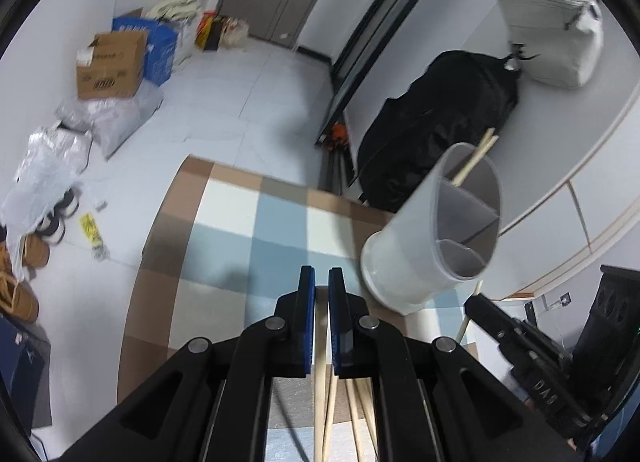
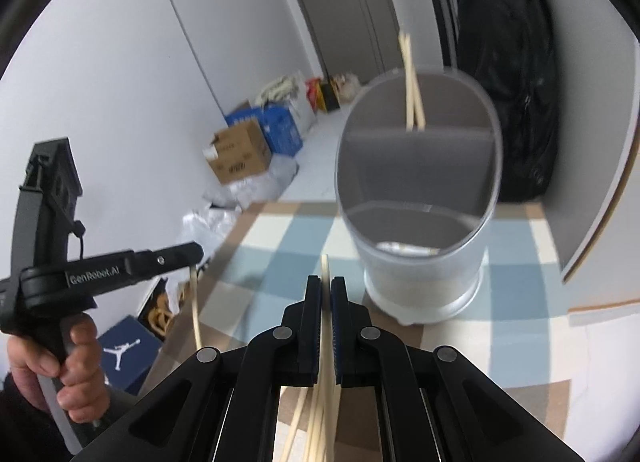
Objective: Organize utensils
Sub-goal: 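Lift both held chopsticks and carry them over the utensil holder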
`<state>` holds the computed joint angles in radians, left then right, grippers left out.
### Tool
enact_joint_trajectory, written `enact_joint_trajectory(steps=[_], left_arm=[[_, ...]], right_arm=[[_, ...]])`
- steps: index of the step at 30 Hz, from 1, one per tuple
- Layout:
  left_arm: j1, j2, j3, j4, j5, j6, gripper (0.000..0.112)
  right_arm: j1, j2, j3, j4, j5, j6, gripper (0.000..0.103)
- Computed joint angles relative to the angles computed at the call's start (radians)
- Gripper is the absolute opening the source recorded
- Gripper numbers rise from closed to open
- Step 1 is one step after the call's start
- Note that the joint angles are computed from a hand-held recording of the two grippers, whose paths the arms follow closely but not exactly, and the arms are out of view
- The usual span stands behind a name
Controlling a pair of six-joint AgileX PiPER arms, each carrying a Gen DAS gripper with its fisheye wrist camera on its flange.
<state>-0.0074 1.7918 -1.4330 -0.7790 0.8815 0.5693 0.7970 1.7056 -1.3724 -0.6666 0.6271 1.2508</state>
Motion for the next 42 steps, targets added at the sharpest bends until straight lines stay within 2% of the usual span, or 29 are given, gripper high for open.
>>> enact_joint_trajectory(steps=[7,13,18,24,27,30,35,42], left_arm=[[-0.013,-0.06,0.029,-0.084,-0.027,0.097,0.002],[-0.048,-0.082,-0.026,-0.077,-0.032,0.072,0.002],[-0.095,-0.091,-0.12,-0.03,-0.024,0.019,0.002],[-0.154,-0.042,-0.314,0.043,0.014,-0.071,0.002],[-0.186,-0.01,-0.387,0.076,-0.005,-0.093,0.002],[-0.216,0.069,-0.542,0.122,0.011,-0.162,0.002],[-0.269,0.162,-0.716,0.204,-0.009,-0.25,0.002],[-0.297,0.239,-0.804,0.223,-0.065,-0.271,0.002]], right_arm=[[0.029,-0.089,0.058,-0.17,0.0,0.123,0.004],[0.031,-0.162,0.096,-0.257,-0.015,0.189,0.003],[0.021,-0.199,0.083,-0.285,-0.02,0.17,0.003],[-0.027,-0.235,0.013,-0.22,-0.02,0.049,0.003],[-0.073,-0.241,-0.054,-0.14,-0.021,-0.061,0.003],[-0.112,-0.232,-0.122,-0.076,-0.012,-0.156,0.003],[-0.187,-0.182,-0.255,0.035,0.018,-0.332,0.003],[-0.294,-0.12,-0.341,0.165,0.006,-0.493,0.003]])
